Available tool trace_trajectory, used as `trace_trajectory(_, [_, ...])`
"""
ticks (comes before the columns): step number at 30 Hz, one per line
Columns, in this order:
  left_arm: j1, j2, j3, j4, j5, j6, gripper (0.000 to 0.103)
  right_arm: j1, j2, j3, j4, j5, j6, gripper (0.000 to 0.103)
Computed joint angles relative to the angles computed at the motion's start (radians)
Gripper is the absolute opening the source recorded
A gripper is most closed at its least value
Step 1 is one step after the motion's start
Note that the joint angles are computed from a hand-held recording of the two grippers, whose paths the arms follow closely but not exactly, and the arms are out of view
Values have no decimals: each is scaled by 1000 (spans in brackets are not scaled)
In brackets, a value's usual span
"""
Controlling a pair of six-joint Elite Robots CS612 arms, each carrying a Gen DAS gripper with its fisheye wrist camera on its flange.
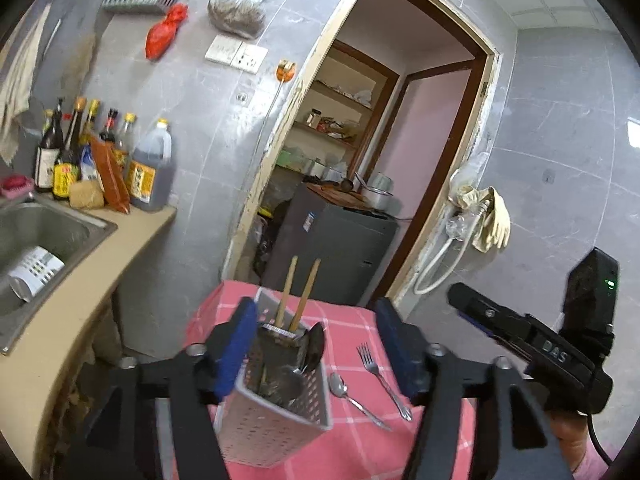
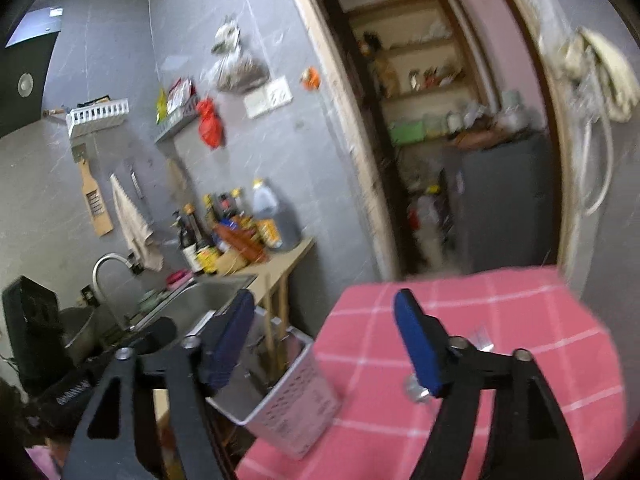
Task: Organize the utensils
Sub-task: 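Grasp the silver spoon with the left tool while the right tool grasps the fork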
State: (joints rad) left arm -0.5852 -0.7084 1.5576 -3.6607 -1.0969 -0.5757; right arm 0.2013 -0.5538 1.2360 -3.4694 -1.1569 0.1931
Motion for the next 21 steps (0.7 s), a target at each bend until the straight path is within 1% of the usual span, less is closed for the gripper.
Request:
trace_trajectory(1, [-7, -2, -5, 8, 16, 6, 75, -5, -9, 17, -27, -20, -3, 82])
trace_trajectory(2, [-15, -4, -13, 20, 38, 12, 79, -10, -16, 24, -41, -34, -2, 90])
trace_trajectory(3, [-24, -4, -20, 29, 63, 16, 87, -15, -22, 34, -61, -45, -1, 95])
trace_trajectory(4, [-33, -4, -28, 36, 84, 20, 91, -20, -27, 44, -81, -56, -1, 96])
trace_trajectory(5, [-41, -3, -37, 43, 102, 23, 94, -27, -35, 58, -106, -72, -4, 98])
trace_trajectory(6, [-48, -1, -47, 52, 114, 21, 98, -33, -41, 67, -116, -81, -10, 102])
trace_trajectory(7, [-55, 0, -56, 64, 129, 17, 102, -39, -48, 76, -125, -92, -17, 102])
trace_trajectory(9, [-71, 7, -77, 88, 165, 7, 103, -52, -62, 98, -139, -118, -37, 102])
trace_trajectory(12, [-90, 23, -112, 133, 194, 15, 103, -73, -74, 122, -152, -144, -77, 102])
trace_trajectory(14, [-101, 39, -141, 178, 208, 17, 103, -88, -77, 132, -151, -148, -96, 102])
trace_trajectory(16, [-107, 51, -160, 206, 204, 14, 103, -104, -76, 135, -132, -145, -107, 102])
trace_trajectory(19, [-111, 74, -196, 264, 176, -11, 103, -120, -65, 126, -99, -144, -119, 102])
trace_trajectory(21, [-111, 92, -226, 323, 163, -35, 103, -136, -50, 112, -67, -113, -122, 102])
